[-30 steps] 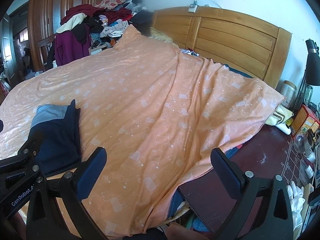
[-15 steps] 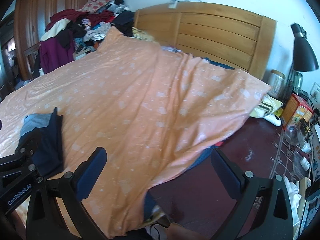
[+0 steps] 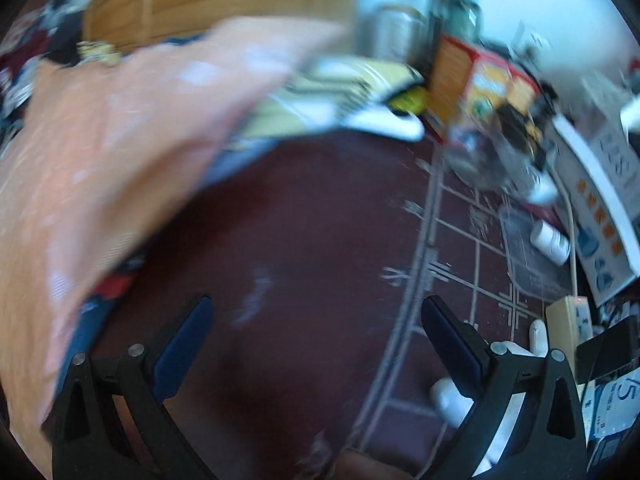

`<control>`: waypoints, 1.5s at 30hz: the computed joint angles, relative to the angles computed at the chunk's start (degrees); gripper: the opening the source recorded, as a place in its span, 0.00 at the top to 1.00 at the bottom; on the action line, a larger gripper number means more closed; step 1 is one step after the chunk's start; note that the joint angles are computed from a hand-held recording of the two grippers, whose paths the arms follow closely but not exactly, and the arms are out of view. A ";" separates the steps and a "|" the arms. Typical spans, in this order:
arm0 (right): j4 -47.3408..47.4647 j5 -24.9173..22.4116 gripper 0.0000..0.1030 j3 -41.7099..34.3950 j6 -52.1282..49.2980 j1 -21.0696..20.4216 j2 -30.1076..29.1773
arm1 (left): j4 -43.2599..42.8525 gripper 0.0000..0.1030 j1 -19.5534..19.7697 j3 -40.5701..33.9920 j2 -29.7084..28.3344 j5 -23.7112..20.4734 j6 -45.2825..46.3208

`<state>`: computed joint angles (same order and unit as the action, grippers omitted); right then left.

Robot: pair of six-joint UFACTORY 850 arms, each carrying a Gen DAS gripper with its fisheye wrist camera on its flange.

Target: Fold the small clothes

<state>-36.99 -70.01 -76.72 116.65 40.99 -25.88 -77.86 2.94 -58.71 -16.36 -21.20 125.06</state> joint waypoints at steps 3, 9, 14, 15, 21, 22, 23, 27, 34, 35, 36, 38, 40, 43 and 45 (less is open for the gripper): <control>1.07 0.41 0.00 3.07 0.85 -1.13 1.10 | 1.95 0.00 -2.88 1.06 -0.19 1.35 -1.04; 0.82 -2.78 0.00 6.45 3.23 -2.87 1.62 | 3.88 0.00 -6.89 1.79 -1.65 3.34 -3.90; -1.85 4.49 0.00 13.15 9.71 -3.98 6.38 | -0.40 0.00 -8.25 3.38 -0.69 0.42 -1.09; -2.26 5.73 0.00 13.96 10.86 -3.97 6.86 | -2.74 0.00 -9.09 3.90 -0.78 0.24 0.71; -2.20 7.30 0.00 15.93 14.78 -4.09 7.62 | -1.04 0.00 -13.07 4.60 -0.22 -0.30 -1.92; -2.18 7.32 0.00 16.17 14.97 -4.19 7.72 | 0.39 0.00 -13.65 4.74 -0.08 -0.50 -4.19; -2.26 7.47 0.00 16.53 15.12 -4.35 7.90 | 1.09 0.00 -14.08 4.86 -0.09 -0.60 -5.36; -2.35 7.68 0.00 16.82 15.08 -4.57 7.93 | 9.37 0.00 -14.14 3.20 -1.29 -3.43 -15.86; -2.25 7.62 0.00 16.88 15.03 -4.49 7.98 | 13.51 0.00 -13.46 1.15 -3.17 -5.80 -20.78; -2.25 7.65 0.00 16.93 14.96 -4.55 8.02 | 13.55 0.00 -13.55 0.89 -3.42 -5.71 -20.91; -2.12 7.49 0.00 16.80 15.03 -4.36 7.97 | 13.56 0.00 -13.57 0.85 -3.46 -5.69 -20.93; -2.19 7.61 0.00 16.88 15.04 -4.46 7.99 | 13.62 0.00 -13.57 0.95 -3.36 -5.68 -20.96; -2.15 7.58 0.00 16.82 15.02 -4.42 7.95 | 13.76 0.00 -13.46 0.77 -3.49 -5.82 -20.98; -2.17 7.62 0.00 16.85 15.08 -4.43 7.96 | 13.89 0.00 -13.40 0.73 -3.49 -5.90 -21.04; -2.18 7.63 0.00 16.85 15.03 -4.42 7.96 | 13.83 0.00 -13.41 0.93 -3.32 -5.86 -21.00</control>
<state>-39.17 -62.37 -59.87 131.67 36.57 -17.93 -64.02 -10.47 -57.78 -19.68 -27.06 104.06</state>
